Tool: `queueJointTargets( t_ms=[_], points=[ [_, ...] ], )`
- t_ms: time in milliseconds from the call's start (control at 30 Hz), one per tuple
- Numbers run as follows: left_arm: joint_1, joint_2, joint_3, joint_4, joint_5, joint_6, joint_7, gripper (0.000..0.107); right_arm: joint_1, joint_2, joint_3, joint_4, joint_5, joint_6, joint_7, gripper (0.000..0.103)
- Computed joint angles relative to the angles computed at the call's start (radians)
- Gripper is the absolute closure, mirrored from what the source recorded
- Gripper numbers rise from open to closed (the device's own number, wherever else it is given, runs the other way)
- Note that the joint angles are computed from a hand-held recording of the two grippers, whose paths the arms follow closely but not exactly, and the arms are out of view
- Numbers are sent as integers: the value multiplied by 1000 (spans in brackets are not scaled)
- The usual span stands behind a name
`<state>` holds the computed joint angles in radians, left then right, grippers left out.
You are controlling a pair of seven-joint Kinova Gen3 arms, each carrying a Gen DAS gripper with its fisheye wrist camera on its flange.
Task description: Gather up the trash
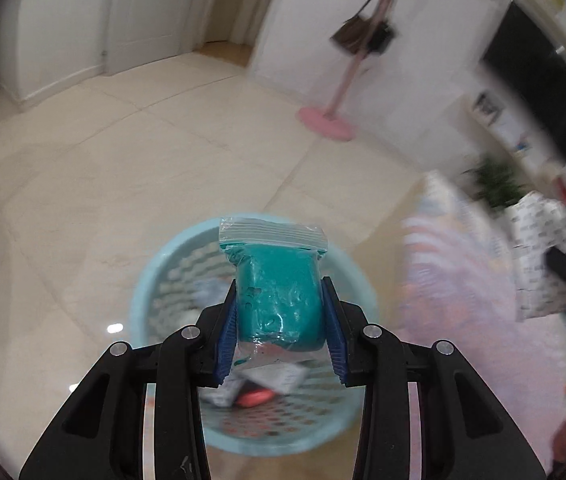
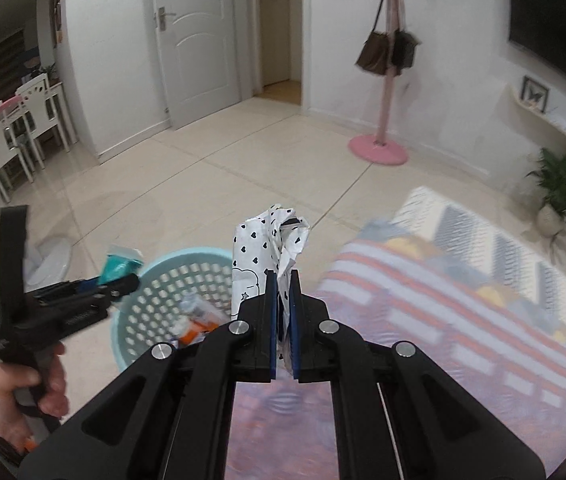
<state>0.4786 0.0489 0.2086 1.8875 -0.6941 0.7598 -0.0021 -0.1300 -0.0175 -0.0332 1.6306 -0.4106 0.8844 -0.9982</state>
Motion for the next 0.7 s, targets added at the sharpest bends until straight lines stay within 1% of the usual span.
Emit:
queueJointTargets(
  t_ms=[67,100,133,167,200,300,333,367,400,433,467,533,567,600,633,667,700],
  points=[
    [-12,44,-8,-35,60,61,-64,71,-18,15,-18,14,10,-12,-13,99],
    [-11,59,-13,-51,74,93,-85,71,-30,26,-29,19,17,-16,-18,99],
    [8,75,-36,-63,87,117,-107,71,-41,40,-39,21,20,-14,-16,99],
    [9,86,-43,-69,100,126,-127,71,-48,46,-45,23,23,-16,-15,99],
    [-9,86,-34,-65,109,118,-136,71,-58,56,-53,24,30,-19,-11,99],
    [-28,76,-55,-44,162,71,-181,70,-76,84,-67,27,42,-22,-19,99],
    [-36,76,-60,-40,179,59,-196,70,-75,99,-68,24,27,-12,-18,99],
    [-36,74,-62,-37,185,56,-195,67,-67,112,-67,22,9,-4,-8,99],
    [-40,72,-66,-32,196,49,-194,56,-62,133,-68,13,-11,12,-8,99],
    [-39,69,-70,-27,193,51,-179,51,-57,148,-70,2,-20,27,-7,99],
    [-32,63,-70,-19,180,54,-157,48,-50,172,-72,-17,-36,55,-2,98],
    [-24,62,-64,-27,157,75,-146,48,-43,202,-75,-50,-36,91,-16,93],
    [-17,63,-60,-30,145,84,-133,44,-44,213,-79,-62,-35,101,-27,86],
    [-11,55,-59,-30,129,91,-117,39,-33,224,-81,-73,-48,118,-23,73],
    [-7,50,-56,-28,116,92,-101,37,-24,225,-83,-72,-57,121,-19,65],
    [-5,46,-53,-26,106,92,-88,36,-18,219,-83,-64,-62,113,-15,51],
    [-4,42,-51,-27,94,96,-76,36,-7,204,-84,-43,-76,92,0,47]
  ],
)
